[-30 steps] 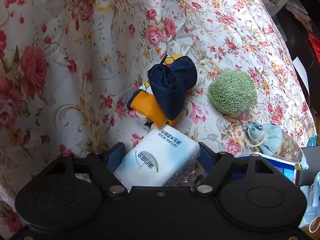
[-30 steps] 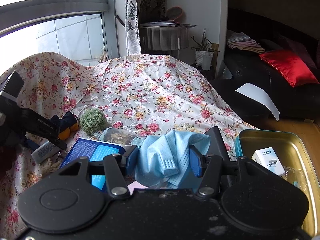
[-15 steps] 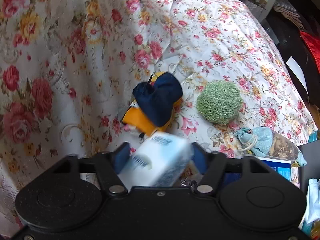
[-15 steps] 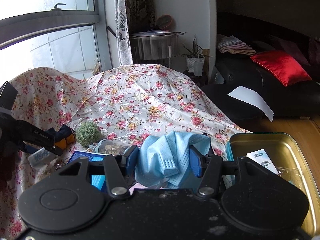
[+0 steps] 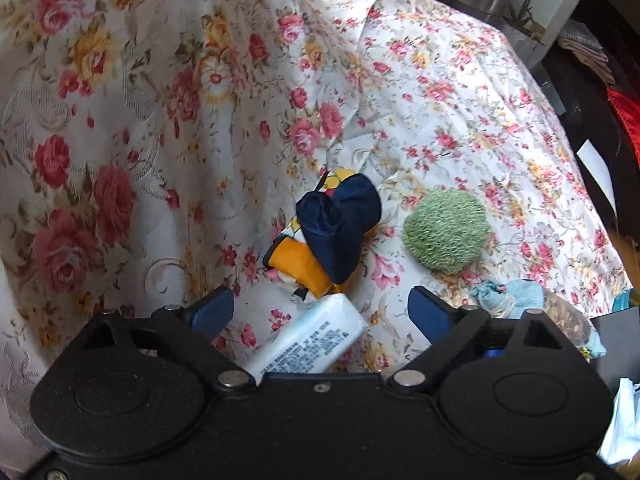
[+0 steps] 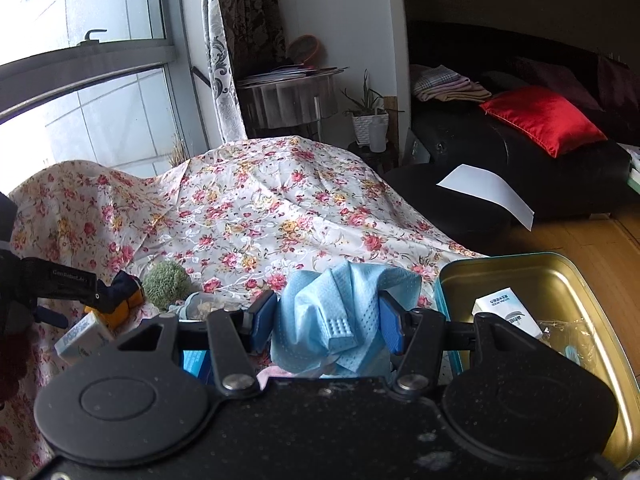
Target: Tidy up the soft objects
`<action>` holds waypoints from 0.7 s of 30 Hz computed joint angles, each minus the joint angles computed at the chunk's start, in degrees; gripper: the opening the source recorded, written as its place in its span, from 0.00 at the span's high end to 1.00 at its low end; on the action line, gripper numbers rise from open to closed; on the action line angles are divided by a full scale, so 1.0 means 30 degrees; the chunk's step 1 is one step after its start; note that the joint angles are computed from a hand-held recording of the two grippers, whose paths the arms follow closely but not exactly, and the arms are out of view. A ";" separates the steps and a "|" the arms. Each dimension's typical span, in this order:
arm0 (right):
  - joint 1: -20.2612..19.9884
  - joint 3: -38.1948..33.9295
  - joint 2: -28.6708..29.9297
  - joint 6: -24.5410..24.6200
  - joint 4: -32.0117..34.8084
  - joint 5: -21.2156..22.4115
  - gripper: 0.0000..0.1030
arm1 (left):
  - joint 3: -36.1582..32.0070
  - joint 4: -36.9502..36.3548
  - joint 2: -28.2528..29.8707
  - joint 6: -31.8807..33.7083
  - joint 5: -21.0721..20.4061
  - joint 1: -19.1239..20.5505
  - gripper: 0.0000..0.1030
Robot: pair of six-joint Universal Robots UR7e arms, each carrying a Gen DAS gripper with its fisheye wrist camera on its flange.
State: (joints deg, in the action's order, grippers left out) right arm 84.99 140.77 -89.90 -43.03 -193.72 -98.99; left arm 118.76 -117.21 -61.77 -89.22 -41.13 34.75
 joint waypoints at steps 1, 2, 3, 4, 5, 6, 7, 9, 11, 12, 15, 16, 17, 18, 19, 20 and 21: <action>0.0033 0.0017 0.0035 -0.0058 -0.0013 -0.0024 0.49 | -0.0010 0.0004 -0.0008 -0.0081 -0.0198 0.0128 0.12; 0.0066 0.0025 0.0074 -0.0112 -0.0021 -0.0057 0.49 | 0.0019 -0.0085 -0.0036 -0.0155 -0.0436 0.0265 0.12; 0.0108 0.0044 0.0110 -0.0167 -0.0048 -0.0132 0.49 | 0.0089 -0.0273 -0.0087 -0.0232 -0.0707 0.0413 0.12; 0.0140 0.0046 0.0169 -0.0210 -0.0070 -0.0203 0.49 | 0.0189 -0.0547 -0.0155 -0.0273 -0.1005 0.0573 0.12; 0.0142 0.0033 0.0194 -0.0220 -0.0012 -0.0222 0.49 | 0.0278 -0.0802 -0.0214 -0.0310 -0.1333 0.0722 0.12; 0.0154 0.0012 0.0192 -0.0203 0.0107 -0.0231 0.49 | 0.0368 -0.1089 -0.0276 -0.0287 -0.1625 0.0849 0.12; 0.0158 0.0008 0.0176 -0.0202 0.0185 -0.0239 0.49 | 0.0483 -0.1416 -0.0336 -0.0250 -0.1848 0.0930 0.12; 0.0185 -0.0024 0.0183 -0.0222 0.0313 -0.0283 0.49 | 0.0583 -0.1824 -0.0311 -0.0130 -0.2210 0.1015 0.12; 0.0210 -0.0100 0.0231 -0.0211 0.0463 -0.0320 0.49 | 0.0639 -0.2041 -0.0284 -0.0302 -0.2694 0.1114 0.12; 0.0219 -0.0115 0.0236 -0.0248 0.0523 -0.0318 0.49 | 0.0777 -0.2293 -0.0335 -0.0677 -0.2912 0.1118 0.12; 0.0256 -0.0085 0.0268 -0.0405 0.0515 -0.0333 0.49 | 0.1094 -0.2587 -0.0548 -0.1536 -0.2726 0.0914 0.12; 0.0262 -0.0076 0.0258 -0.0413 0.0565 -0.0321 0.49 | 0.1099 -0.2414 -0.0582 -0.1654 -0.2497 0.0840 0.12; 0.0279 -0.0089 0.0269 -0.0402 0.0645 -0.0321 0.49 | 0.1149 -0.2329 -0.0661 -0.1846 -0.2275 0.0783 0.12; 0.0232 -0.0076 0.0174 -0.0453 0.0788 -0.0273 0.49 | 0.1326 -0.2502 -0.0818 -0.2138 -0.2057 0.0720 0.12; 0.0250 -0.0076 0.0195 -0.0494 0.0804 -0.0305 0.49 | 0.1531 -0.2838 -0.0977 -0.2290 -0.1900 0.0677 0.12; 0.0256 -0.0072 0.0205 -0.0529 0.0813 -0.0329 0.49 | 0.1707 -0.3205 -0.1099 -0.2275 -0.1771 0.0658 0.12; 0.0270 -0.0116 0.0246 -0.0536 0.0860 -0.0356 0.49 | 0.1779 -0.3436 -0.1148 -0.2087 -0.1680 0.0671 0.13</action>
State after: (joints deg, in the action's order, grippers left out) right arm 85.80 140.43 -89.16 -44.64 -191.14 -100.05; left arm 124.10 -127.52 -65.21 -95.49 -46.17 36.77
